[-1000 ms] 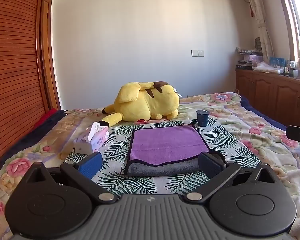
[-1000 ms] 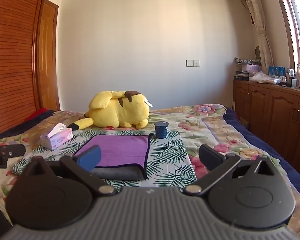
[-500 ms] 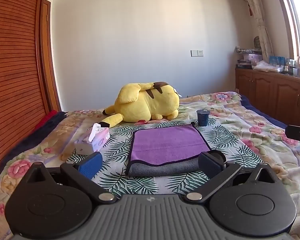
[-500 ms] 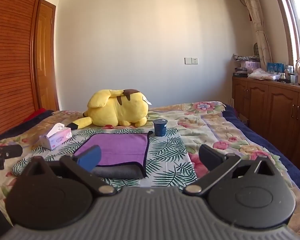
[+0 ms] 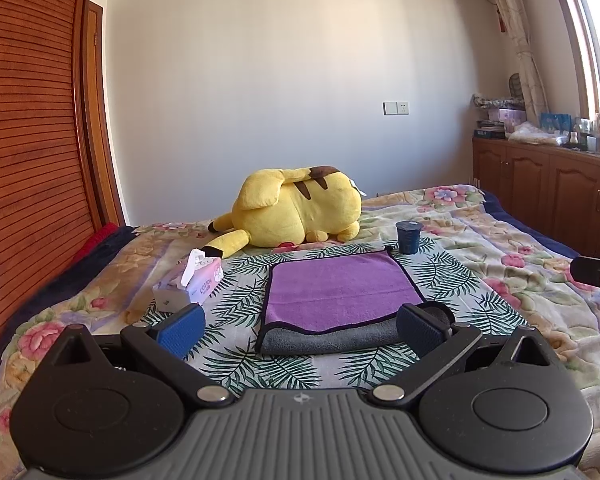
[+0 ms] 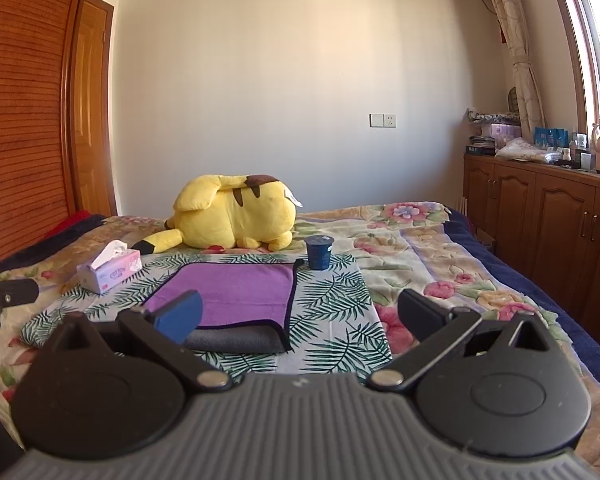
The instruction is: Fold towel
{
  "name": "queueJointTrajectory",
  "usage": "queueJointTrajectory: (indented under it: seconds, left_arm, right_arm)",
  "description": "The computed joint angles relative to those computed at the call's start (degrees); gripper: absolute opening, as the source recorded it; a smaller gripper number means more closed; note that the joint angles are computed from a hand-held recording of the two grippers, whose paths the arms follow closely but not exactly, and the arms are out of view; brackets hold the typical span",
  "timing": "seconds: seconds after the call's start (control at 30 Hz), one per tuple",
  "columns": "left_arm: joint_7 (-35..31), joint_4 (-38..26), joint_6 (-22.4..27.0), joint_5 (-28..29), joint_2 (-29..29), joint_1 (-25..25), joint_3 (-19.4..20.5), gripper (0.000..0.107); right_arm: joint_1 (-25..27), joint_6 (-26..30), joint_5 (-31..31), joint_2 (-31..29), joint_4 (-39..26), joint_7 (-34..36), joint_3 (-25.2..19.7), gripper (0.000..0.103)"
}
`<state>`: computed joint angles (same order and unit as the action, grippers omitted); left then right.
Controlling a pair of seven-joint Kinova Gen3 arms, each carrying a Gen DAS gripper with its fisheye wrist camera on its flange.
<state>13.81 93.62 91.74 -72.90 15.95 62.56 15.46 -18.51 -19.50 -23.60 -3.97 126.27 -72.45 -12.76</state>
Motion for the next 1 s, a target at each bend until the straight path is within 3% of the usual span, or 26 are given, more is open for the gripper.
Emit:
queueJointTrajectory:
  seconds: [1.0]
  left_arm:
    - [-0.2,1.0,-0.7,0.3,0.0,-0.6,0.1,0.087]
  right_arm:
    - [-0.1,-0.3,-0.6,0.1,0.2,0.6,-0.1,0.103]
